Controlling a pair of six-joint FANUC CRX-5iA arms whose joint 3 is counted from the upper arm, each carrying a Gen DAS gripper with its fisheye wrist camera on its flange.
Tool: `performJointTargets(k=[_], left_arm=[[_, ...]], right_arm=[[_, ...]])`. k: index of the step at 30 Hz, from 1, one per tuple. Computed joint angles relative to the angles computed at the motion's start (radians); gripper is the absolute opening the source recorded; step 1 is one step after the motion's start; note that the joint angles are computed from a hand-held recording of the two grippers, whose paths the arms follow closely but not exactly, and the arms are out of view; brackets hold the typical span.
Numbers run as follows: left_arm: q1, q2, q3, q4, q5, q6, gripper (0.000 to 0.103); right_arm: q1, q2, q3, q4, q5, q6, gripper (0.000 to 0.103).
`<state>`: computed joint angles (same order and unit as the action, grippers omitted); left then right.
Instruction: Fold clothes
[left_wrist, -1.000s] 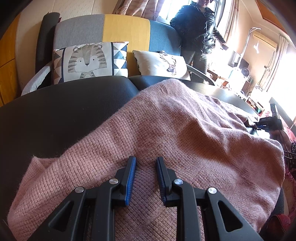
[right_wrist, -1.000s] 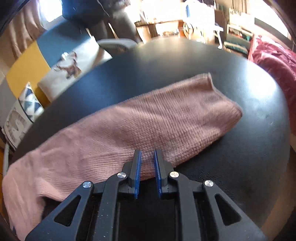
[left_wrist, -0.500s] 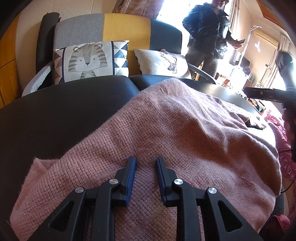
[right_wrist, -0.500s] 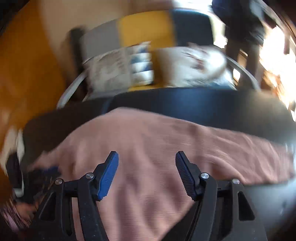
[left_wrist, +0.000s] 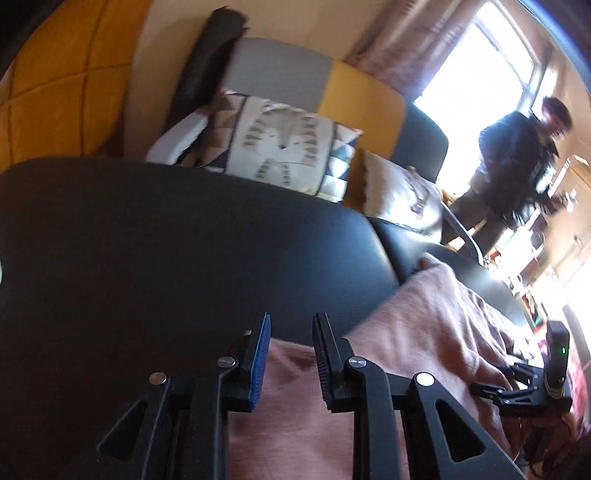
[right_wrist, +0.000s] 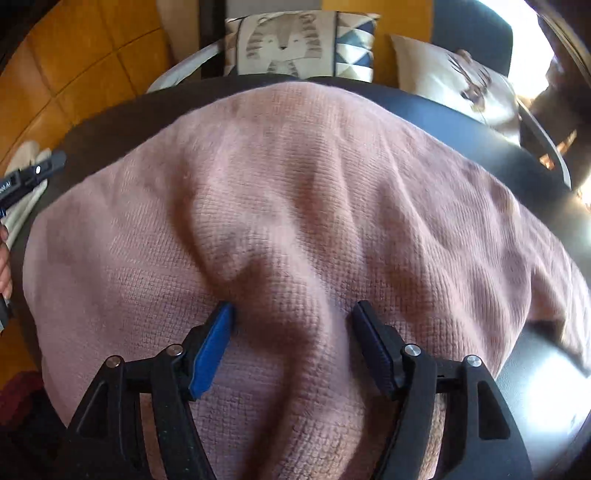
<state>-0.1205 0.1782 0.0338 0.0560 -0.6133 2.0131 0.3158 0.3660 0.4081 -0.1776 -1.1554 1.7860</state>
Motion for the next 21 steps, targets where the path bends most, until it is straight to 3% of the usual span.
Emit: performJointTargets(k=[1,5,9,12,18,21], left_arm=[[0.019,-0.004,-0.013,0.020,-0.005,-0.003,0.023],[0.075,0.009,-0.094,0.267,-0.006,-0.187,0.024],[0.088,0.033,-0.185,0.568,0.025,-0.397,0.028],[0.081,0.061,-0.140,0.520,0.007,-0.374,0.029],[0.038,0.119,0.050,0.240,-0.145,-0.216,0.027],[0.011,0.144,0.128,0.144,-0.206,-0.186,0.009]], right_arm=[[-0.003,-0.010,-0.016,-0.005,0.013,-0.003,0.073],[0.030,-0.053,-0.101,0.059,0.083,-0.029,0.079],[0.027,-0.073,-0.131,0.051,0.098,-0.038,0.081],[0.023,-0.084,-0.144,0.042,0.100,-0.034,0.082],[0.029,-0.043,-0.106,0.055,0.121,-0.047,0.082],[0.037,-0.060,-0.135,0.074,0.145,-0.065,0.082]])
